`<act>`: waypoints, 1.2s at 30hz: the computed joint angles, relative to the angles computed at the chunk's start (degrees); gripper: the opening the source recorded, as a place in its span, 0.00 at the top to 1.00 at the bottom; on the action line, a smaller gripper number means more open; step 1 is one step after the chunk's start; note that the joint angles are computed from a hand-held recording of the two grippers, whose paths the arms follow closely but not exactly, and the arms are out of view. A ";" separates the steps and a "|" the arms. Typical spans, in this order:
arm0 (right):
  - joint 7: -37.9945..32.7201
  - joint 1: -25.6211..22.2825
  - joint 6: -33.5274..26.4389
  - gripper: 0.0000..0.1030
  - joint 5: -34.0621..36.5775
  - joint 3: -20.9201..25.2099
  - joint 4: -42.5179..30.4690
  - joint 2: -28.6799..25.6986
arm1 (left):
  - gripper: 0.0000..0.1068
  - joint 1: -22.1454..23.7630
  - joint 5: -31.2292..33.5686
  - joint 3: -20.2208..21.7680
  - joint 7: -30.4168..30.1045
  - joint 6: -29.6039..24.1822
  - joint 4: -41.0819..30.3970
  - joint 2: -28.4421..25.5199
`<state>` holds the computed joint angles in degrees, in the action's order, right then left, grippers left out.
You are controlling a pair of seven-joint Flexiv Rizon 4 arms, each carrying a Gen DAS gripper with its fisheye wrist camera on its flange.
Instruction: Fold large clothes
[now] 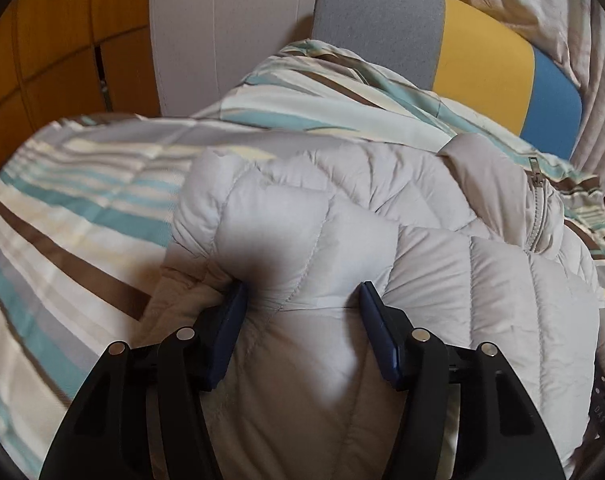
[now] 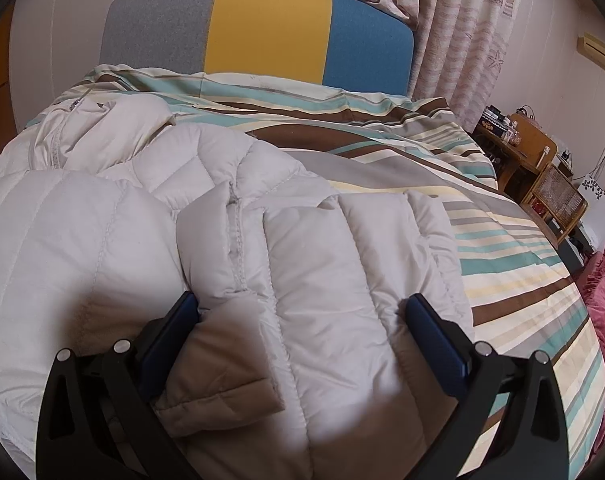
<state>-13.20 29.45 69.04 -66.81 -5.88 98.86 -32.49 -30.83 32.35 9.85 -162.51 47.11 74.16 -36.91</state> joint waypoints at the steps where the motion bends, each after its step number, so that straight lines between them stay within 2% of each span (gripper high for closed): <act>1: -0.16 -0.03 0.01 0.02 -0.01 0.02 -0.03 -0.03 | 0.45 0.03 0.32 0.14 -0.58 0.96 0.41 -0.10; 8: -1.16 -0.06 -0.30 0.02 0.55 0.25 -0.29 -0.24 | 0.45 0.08 -0.30 0.07 0.87 0.48 -0.31 -0.52; 12: -2.95 -0.56 0.34 0.02 2.99 0.91 -0.51 -0.46 | 0.34 -1.17 0.53 -0.05 2.34 -1.58 -0.05 1.43; 14: -4.17 -0.89 1.00 0.02 4.69 1.23 -0.58 -0.50 | 0.25 -4.10 3.90 1.15 0.04 -4.78 -0.64 2.82; 18: -8.80 -1.36 0.11 0.02 10.35 2.81 -0.03 0.93 | 0.25 -7.76 10.98 0.63 -1.11 -8.99 -1.80 4.60; 19: -6.30 -0.29 0.14 0.02 9.22 1.45 1.46 2.56 | 0.25 -8.17 12.43 0.17 -1.35 -8.85 -1.94 4.79; 21: -0.03 0.43 4.57 0.02 3.23 -1.13 4.47 5.09 | 0.25 -7.84 13.42 -1.18 0.10 -8.73 -2.81 4.40; 22: 2.66 0.56 6.84 0.02 -1.18 -2.21 5.59 6.15 | 0.25 -7.51 13.37 -2.03 2.63 -9.44 -4.26 3.37; 24: 2.05 0.12 4.71 0.02 -2.68 -0.95 5.47 6.38 | 0.25 -6.69 11.73 -3.24 7.51 -11.45 -6.92 1.24; 25: -0.12 -0.64 3.66 0.02 -1.05 0.59 4.86 5.81 | 0.25 -5.82 9.92 -3.88 9.66 -12.37 -8.11 -0.01; 27: -3.56 -1.51 1.80 0.02 1.96 2.21 3.60 4.10 | 0.25 -4.28 6.71 -4.09 10.18 -11.64 -7.98 -1.10; 30: -8.42 -3.97 5.22 0.02 9.18 4.66 2.69 1.46 | 0.21 -1.83 2.94 -3.91 7.72 -4.92 -3.27 -0.21; 32: -8.90 -3.06 6.76 0.02 10.50 3.26 2.65 0.88 | 0.21 -0.63 1.08 -4.02 8.65 -1.63 -1.74 -0.56; 34: -10.02 -1.40 5.80 0.02 11.12 1.93 2.39 0.69 | 0.21 -0.89 -0.07 -3.46 9.80 -1.95 -2.22 -1.12; 36: -12.90 -1.45 4.80 0.02 13.70 2.67 1.71 0.49 | 0.21 -0.81 -1.23 -3.33 11.33 -2.07 -2.40 -1.05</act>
<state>-26.10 28.00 73.84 -53.11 -3.21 100.56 -32.00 -31.64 31.12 6.53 -151.18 45.04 71.76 -37.96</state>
